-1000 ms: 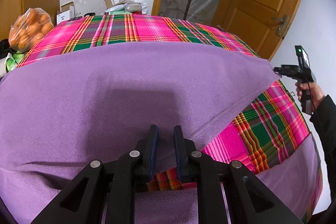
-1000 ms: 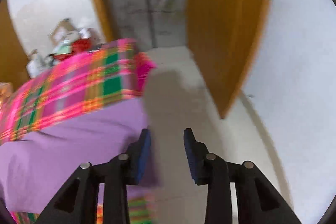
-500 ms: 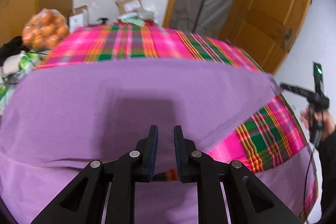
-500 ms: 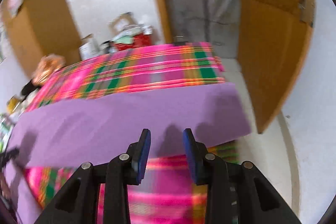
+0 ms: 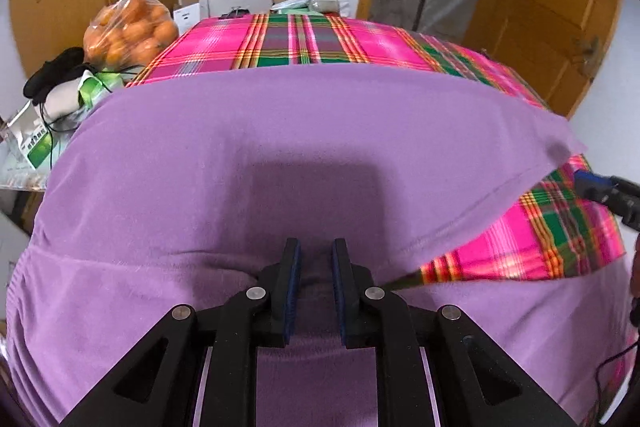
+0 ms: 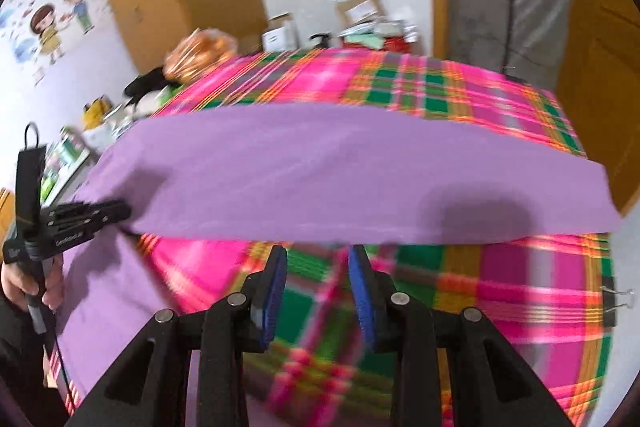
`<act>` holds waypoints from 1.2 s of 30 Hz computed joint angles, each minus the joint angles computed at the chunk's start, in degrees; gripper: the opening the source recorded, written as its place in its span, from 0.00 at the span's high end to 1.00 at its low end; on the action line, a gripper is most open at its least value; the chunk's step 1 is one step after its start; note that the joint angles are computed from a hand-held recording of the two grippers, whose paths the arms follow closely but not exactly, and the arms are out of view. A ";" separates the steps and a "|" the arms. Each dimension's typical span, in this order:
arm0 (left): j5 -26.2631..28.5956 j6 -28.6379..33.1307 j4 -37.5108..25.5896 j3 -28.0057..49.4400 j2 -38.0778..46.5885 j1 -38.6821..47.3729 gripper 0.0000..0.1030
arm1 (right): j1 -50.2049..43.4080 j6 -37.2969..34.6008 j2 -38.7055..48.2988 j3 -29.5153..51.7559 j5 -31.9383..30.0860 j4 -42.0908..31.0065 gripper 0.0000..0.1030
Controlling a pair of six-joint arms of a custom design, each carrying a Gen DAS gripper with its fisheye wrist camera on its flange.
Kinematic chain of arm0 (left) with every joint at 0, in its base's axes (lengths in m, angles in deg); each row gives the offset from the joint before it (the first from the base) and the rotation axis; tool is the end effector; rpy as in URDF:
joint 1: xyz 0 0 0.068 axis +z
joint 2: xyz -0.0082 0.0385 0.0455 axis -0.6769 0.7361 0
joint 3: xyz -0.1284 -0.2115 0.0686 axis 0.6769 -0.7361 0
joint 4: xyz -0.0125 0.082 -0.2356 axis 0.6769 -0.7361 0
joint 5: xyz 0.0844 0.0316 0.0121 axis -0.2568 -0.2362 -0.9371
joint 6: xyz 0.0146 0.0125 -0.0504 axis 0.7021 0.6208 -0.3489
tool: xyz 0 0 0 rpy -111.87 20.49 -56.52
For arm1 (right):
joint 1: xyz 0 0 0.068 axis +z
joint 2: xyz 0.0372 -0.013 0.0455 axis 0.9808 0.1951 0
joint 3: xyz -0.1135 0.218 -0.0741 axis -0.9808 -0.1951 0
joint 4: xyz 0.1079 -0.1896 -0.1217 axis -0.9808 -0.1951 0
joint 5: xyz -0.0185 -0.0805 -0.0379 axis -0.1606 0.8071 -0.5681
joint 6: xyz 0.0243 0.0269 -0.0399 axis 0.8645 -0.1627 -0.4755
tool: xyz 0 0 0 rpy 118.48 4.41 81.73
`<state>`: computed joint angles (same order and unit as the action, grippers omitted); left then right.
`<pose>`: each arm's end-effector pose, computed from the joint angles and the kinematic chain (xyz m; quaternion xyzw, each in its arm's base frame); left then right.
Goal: Fold clothes
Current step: 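Open both grippers and move them back over the folded garment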
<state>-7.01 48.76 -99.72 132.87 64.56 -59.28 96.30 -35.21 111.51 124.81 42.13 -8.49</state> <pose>0.2726 -0.0778 0.2275 -0.0354 0.9433 -0.0530 0.3259 0.3181 0.1089 0.2054 -0.1793 0.9191 0.1531 0.3157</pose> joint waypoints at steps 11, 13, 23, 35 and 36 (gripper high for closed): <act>4.83 2.53 -4.79 -16.17 -24.65 16.17 0.85 | 11.01 6.16 -18.66 -17.28 2.38 1.91 0.67; 5.99 2.75 -6.38 -19.13 -28.72 18.76 0.85 | 12.51 7.92 -20.59 -19.53 3.53 1.95 0.67; 11.80 6.89 -9.04 -23.00 -36.90 26.37 0.85 | 7.01 11.76 -49.82 -29.04 9.57 -10.05 0.67; 14.28 15.97 -9.02 -15.44 -32.98 30.11 0.85 | -19.36 4.68 -77.27 -27.48 6.90 -34.36 0.67; 14.32 15.97 -8.25 -14.90 -31.62 29.84 0.85 | -18.03 6.28 -77.59 -29.47 7.40 -33.59 0.67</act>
<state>7.31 64.73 -107.97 117.98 32.93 -29.44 78.27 -28.93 33.92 95.35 49.53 -42.08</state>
